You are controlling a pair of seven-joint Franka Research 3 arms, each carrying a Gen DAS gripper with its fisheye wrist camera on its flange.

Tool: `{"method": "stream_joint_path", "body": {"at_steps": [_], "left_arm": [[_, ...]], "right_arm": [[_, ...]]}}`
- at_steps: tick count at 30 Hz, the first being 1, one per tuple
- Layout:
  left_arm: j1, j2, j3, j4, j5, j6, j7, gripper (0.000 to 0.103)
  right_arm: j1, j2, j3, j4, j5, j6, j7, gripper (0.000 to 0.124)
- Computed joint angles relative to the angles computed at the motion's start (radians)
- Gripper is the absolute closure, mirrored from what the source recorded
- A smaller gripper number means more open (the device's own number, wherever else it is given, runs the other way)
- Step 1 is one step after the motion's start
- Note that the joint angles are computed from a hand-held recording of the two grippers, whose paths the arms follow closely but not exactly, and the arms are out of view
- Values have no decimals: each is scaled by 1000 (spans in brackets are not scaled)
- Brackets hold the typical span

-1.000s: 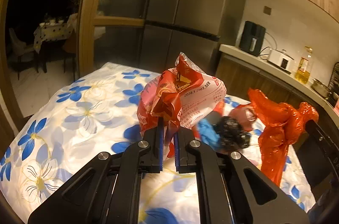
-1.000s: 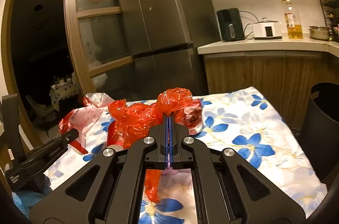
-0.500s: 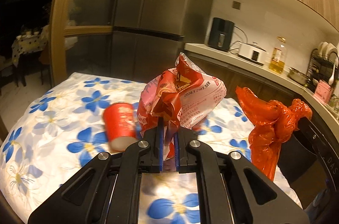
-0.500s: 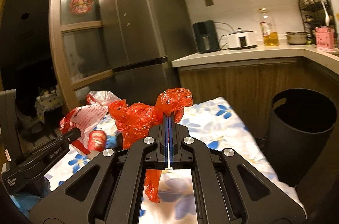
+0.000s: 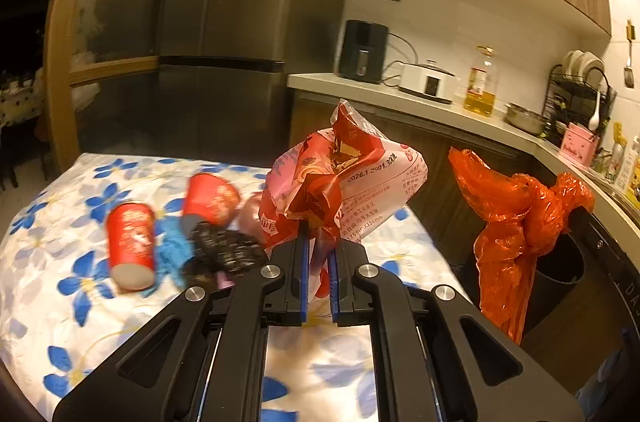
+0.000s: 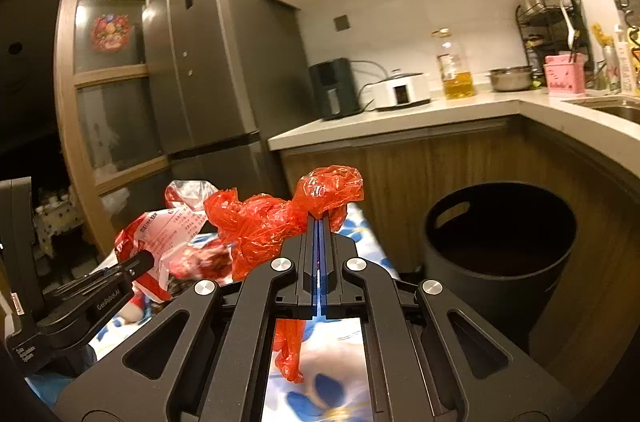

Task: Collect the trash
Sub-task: 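Carry both red bags over the black bin with both grippers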

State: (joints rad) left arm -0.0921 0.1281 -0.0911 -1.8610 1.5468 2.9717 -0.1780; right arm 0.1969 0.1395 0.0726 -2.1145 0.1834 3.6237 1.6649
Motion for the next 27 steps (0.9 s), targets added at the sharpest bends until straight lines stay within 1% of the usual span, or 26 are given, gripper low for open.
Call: {"method": "stream_joint_path", "body": {"at_steps": [3,8,20,27], "left_arm": [[-16,35,-9,44,-20,-1,37,95],[-59,97,-7,121,-82,-3,122,95],[-181,226,45,299,-203,16,289,95],[-231,316,55,412,-362,30,457,95]], "right_arm": [[-1,0,-14,4,34,7,-20,123],[-16,-1,-31,3,72,22,-38,124],[-51,7,-69,25,184,47,-112,124],[-65,29,-88,67,262,43,-173,124]]}}
